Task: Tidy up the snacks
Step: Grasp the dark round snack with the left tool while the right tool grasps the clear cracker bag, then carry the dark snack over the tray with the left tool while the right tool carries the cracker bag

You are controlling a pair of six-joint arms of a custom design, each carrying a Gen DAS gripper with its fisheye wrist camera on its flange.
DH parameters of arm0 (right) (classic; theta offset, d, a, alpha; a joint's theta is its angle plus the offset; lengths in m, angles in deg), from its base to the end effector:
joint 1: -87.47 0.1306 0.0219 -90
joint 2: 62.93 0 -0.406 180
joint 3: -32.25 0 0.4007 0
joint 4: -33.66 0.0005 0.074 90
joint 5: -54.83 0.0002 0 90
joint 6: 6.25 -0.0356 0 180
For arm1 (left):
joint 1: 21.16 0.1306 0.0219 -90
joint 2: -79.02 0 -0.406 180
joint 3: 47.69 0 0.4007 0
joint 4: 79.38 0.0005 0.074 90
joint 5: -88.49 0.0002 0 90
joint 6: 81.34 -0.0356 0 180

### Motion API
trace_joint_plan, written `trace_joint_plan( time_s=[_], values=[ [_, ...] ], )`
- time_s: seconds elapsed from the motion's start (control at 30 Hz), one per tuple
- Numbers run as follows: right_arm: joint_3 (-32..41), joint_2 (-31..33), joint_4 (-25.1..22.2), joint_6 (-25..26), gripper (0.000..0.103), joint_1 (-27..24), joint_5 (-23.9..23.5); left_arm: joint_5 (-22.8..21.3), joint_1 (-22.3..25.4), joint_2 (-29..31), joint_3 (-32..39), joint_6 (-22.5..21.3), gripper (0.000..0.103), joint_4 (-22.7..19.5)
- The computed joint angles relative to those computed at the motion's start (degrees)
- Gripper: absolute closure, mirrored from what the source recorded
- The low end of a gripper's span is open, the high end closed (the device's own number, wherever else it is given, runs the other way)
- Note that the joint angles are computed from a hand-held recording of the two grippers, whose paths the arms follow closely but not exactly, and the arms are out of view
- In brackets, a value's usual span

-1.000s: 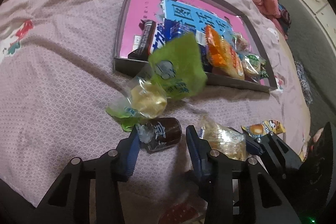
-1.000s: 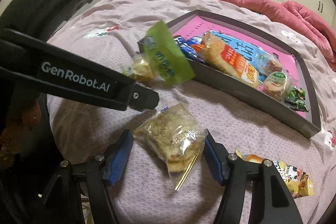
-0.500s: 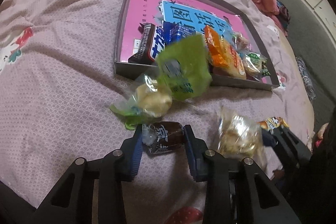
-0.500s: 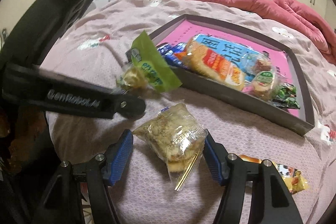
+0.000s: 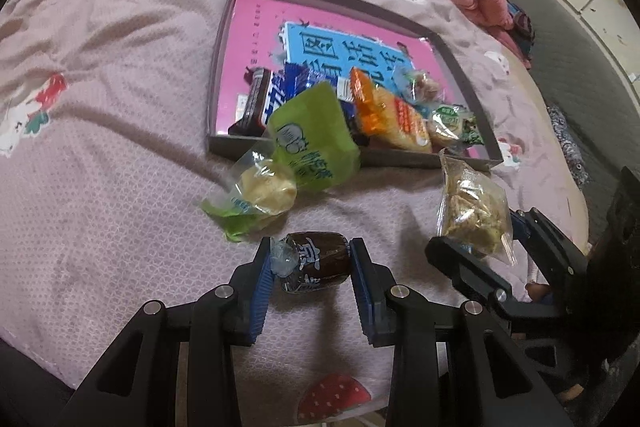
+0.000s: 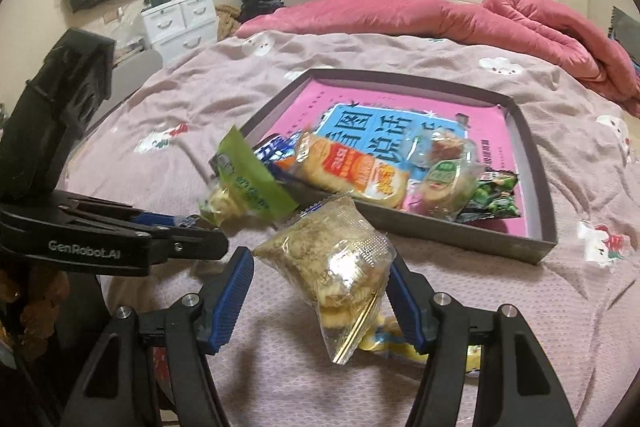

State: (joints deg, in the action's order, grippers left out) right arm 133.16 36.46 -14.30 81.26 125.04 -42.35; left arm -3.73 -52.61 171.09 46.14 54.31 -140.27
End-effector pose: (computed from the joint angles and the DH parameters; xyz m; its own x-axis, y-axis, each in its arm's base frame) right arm 0.4445 0.3470 0.4624 -0.6031 -0.4095 -0.6845 -0.6476 0.7524 0.1204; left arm 0.4211 -0.2565 0.4545 -0.8726 -0.3039 -0.3824 -0.1710 0.9234 -0.3437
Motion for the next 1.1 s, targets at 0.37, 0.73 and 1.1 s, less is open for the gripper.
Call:
trace_joint_plan(
  time_s=[0.37, 0.73, 1.1],
  values=[
    [-0.1, -1.1, 2.8, -1.5, 0.038, -1.4, 0.5, -3.8, -1.0, -1.6, 0.5, -0.4, 0.065, 1.1],
    [-0.1, -1.8, 4.9, -2.4, 0.038, -2.4, 1.4, -8.6, -1.0, -3.0, 1.5, -1.4, 0.065, 2.2],
    [-0.3, -2.3, 6.5, -4.2, 0.038, -3.8, 2.8, -11.9, 1.2, -4.5, 1.2, -1.7, 0.065, 3.9]
  ],
)
